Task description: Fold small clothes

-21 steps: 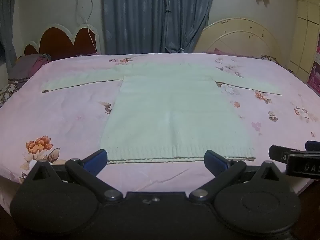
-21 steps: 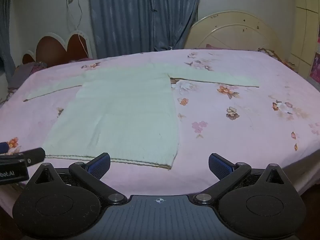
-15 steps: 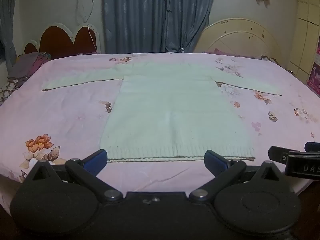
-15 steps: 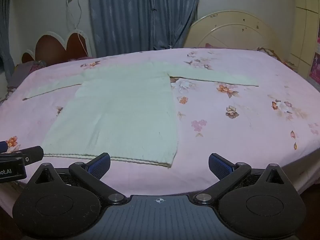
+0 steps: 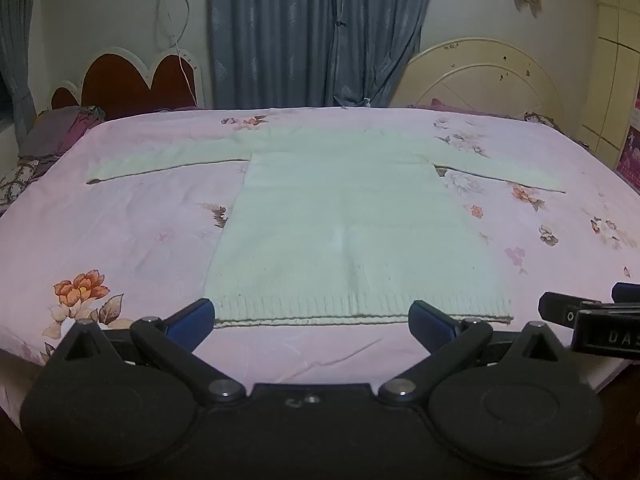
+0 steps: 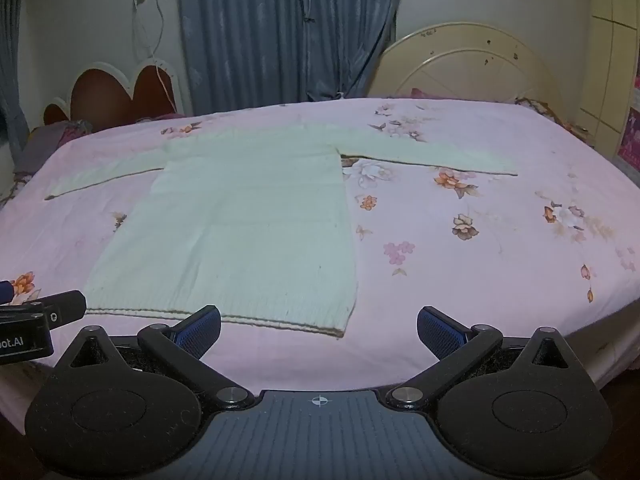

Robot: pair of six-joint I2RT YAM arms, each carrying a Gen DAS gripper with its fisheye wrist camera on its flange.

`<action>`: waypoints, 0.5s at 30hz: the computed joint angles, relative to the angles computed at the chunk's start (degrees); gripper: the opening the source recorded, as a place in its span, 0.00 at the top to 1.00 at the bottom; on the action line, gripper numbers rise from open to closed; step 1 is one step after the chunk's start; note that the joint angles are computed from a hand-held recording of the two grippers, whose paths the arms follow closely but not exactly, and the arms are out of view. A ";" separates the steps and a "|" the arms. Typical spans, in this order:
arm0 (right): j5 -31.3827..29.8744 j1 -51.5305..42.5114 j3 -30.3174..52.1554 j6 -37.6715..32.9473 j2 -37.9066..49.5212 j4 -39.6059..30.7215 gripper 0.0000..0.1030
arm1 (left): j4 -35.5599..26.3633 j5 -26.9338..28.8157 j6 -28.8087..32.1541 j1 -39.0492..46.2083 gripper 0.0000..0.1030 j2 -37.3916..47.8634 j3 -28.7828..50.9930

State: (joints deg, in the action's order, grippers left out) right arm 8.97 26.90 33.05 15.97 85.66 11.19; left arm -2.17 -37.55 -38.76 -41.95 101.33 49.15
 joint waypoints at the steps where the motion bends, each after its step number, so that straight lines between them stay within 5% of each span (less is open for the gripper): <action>1: -0.18 -0.15 0.15 -0.09 0.17 0.00 0.00 | -0.13 0.04 0.05 0.11 0.00 -0.10 0.10; 15: 0.01 0.00 0.70 -0.17 0.25 -0.48 0.00 | -0.36 -0.08 0.30 0.29 0.00 0.16 0.49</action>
